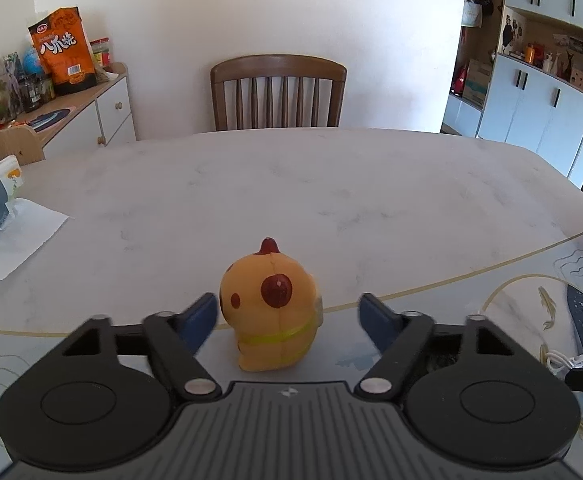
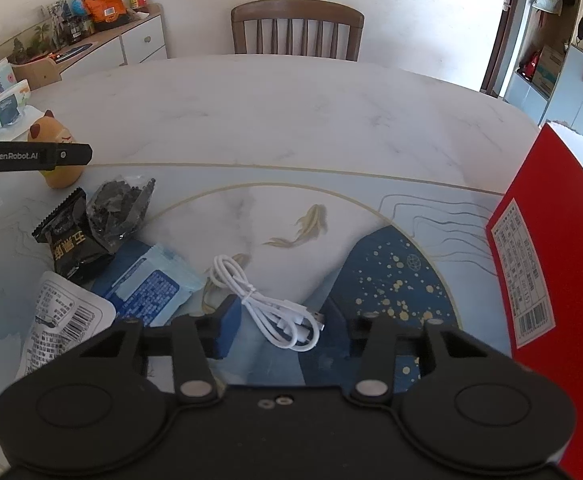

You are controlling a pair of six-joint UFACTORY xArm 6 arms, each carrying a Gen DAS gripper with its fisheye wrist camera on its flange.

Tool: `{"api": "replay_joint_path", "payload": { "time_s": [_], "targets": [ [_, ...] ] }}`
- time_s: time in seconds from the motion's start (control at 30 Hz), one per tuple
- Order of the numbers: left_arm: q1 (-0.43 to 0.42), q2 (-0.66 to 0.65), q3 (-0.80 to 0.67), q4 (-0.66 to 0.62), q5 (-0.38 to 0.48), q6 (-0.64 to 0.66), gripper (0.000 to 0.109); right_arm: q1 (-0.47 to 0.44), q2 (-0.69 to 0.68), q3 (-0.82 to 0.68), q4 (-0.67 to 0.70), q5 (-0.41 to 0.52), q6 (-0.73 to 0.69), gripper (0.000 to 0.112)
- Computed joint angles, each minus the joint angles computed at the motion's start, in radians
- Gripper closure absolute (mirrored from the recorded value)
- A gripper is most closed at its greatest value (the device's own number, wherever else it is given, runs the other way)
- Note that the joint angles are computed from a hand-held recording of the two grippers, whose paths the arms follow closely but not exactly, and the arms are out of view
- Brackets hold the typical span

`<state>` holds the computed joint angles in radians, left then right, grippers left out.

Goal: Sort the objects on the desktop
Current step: 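Grasp the yellow toy figure with the left tool while the right tool grasps the white USB cable, then lift the toy and cable and carry them over the red shoebox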

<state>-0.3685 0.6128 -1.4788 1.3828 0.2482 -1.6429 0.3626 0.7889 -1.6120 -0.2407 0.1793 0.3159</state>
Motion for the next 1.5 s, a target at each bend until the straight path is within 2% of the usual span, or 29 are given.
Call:
{"api": "replay_joint_path", "payload": {
  "time_s": [0.03,0.17,0.5,0.8,1.0,1.17,1.5],
  "targets": [
    [0.001,0.000,0.001,-0.002,-0.002,0.000,0.042,-0.001,-0.002,0.003,-0.008,0.000,0.008,0.067],
    [0.000,0.003,0.000,-0.056,0.006,0.049,0.062,-0.004,-0.016,0.026,-0.020,-0.009,0.028,0.068],
    [0.002,-0.015,0.014,-0.048,-0.011,0.039,0.063,-0.012,-0.052,0.078,-0.021,-0.027,0.046,0.069],
    [-0.023,-0.085,0.069,-0.050,-0.030,0.064,0.064,-0.026,-0.106,0.146,-0.053,-0.065,0.095,0.069],
    [-0.053,-0.138,0.112,-0.074,-0.047,0.088,0.064,-0.036,-0.165,0.212,-0.070,-0.094,0.122,0.069],
    [-0.085,-0.171,0.137,-0.052,-0.060,0.057,0.064,-0.037,-0.215,0.269,-0.019,-0.122,0.089,0.069],
    [-0.172,-0.196,0.142,-0.104,-0.061,0.114,0.064,-0.054,-0.334,0.399,-0.001,-0.169,0.079,0.069]
  ]
}}
